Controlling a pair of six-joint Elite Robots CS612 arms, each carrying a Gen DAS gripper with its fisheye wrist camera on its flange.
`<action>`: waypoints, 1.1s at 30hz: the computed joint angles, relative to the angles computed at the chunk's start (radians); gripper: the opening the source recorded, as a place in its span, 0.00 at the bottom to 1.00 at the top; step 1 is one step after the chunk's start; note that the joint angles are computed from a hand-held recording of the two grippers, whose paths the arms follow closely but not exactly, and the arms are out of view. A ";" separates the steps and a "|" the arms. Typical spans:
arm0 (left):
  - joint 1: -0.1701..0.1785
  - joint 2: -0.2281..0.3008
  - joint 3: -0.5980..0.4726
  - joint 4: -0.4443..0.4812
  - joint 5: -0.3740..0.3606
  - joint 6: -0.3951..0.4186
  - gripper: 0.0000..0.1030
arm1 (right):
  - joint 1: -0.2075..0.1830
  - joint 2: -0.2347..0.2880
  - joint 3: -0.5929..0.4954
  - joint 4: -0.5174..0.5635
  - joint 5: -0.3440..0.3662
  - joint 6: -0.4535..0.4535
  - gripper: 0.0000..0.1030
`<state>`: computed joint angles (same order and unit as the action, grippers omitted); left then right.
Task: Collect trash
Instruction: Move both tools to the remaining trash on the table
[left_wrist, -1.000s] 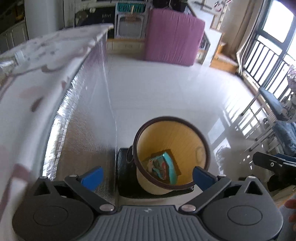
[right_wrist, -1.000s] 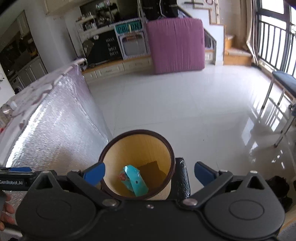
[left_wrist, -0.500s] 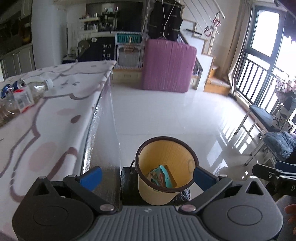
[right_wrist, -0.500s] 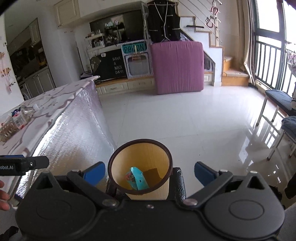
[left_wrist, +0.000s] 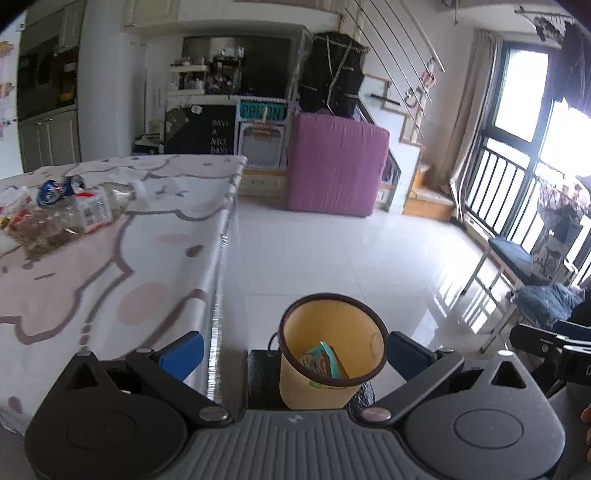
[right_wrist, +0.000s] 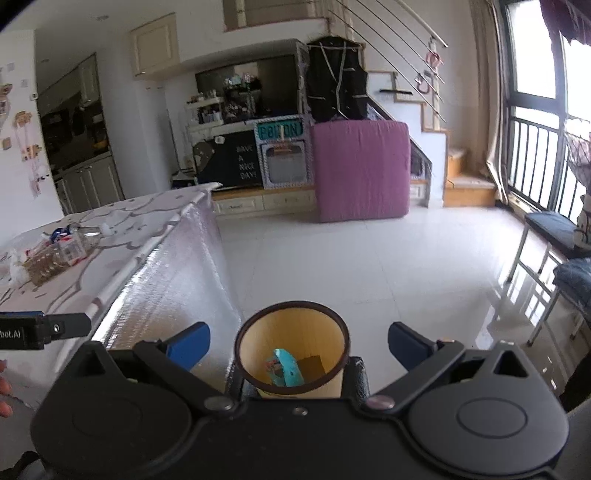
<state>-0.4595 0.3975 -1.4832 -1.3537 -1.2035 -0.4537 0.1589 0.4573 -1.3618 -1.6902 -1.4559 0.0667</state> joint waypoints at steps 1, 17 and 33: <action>0.001 0.003 -0.013 0.002 0.007 -0.003 1.00 | 0.003 0.000 -0.002 -0.006 0.005 -0.003 1.00; 0.080 0.050 -0.214 0.155 0.192 -0.120 1.00 | 0.117 -0.068 0.166 -0.163 0.143 -0.049 1.00; 0.240 0.082 -0.278 0.188 0.280 -0.167 1.00 | 0.269 -0.332 0.805 -0.567 0.294 0.008 1.00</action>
